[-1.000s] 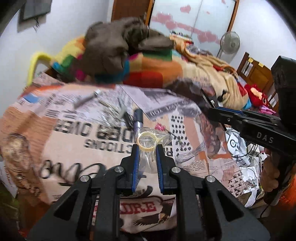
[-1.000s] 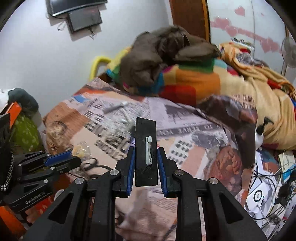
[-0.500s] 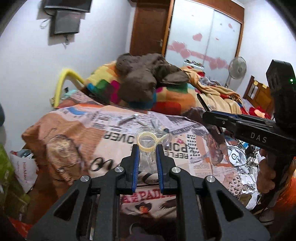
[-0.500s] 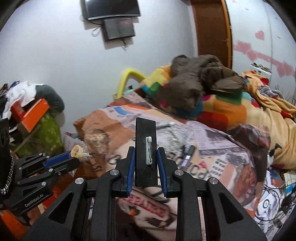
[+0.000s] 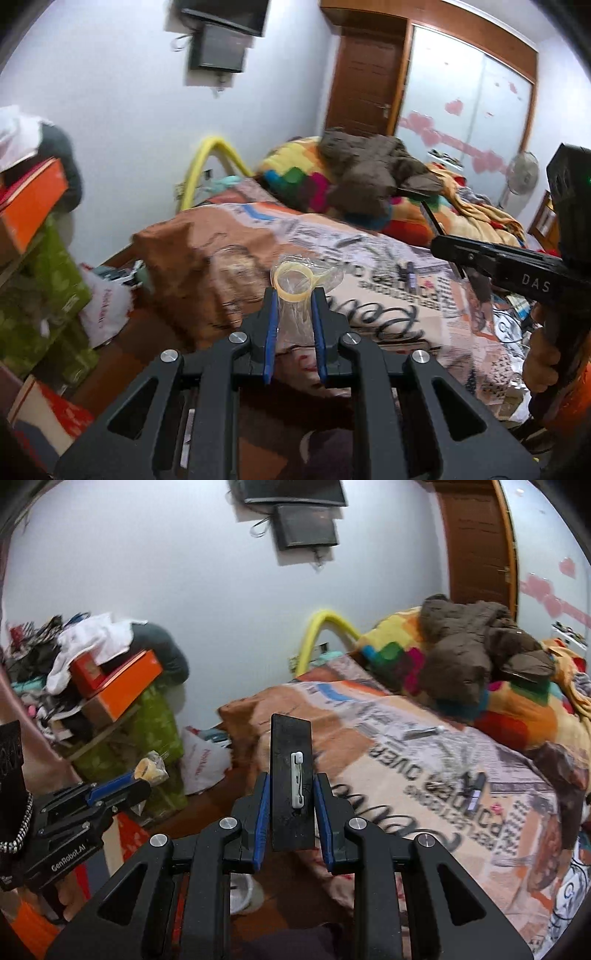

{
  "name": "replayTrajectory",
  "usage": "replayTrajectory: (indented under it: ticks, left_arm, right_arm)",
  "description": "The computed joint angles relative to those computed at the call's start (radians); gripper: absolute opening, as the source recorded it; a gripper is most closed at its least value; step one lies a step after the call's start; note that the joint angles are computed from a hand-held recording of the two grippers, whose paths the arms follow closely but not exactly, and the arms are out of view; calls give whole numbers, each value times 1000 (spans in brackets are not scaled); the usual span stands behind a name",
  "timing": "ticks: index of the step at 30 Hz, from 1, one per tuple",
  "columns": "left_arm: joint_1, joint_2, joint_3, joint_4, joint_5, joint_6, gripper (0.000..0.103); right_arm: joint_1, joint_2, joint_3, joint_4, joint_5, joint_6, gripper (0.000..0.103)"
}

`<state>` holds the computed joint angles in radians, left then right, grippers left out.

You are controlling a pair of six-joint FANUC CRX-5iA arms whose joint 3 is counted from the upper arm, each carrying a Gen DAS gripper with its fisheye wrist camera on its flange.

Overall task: Collect trash
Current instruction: 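Carry the bag in the left tool while the right tool carries the clip to the cup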

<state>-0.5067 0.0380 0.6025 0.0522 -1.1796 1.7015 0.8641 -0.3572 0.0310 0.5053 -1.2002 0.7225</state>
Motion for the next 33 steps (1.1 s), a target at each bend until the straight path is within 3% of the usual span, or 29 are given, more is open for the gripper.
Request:
replayTrajectory:
  ticks: [12,25,33]
  left_arm:
    - [225,-232,-307,27,18,-8,17]
    - [406,-354,-629,92,-6,17,17]
    - [480,-375,-786,121,-51,16,17]
  right_arm:
    - [83,148,88,-121,26,70,21]
    - [100,320,176,-323,-42,202,21]
    - [83,437,209,-467,-103,283,21]
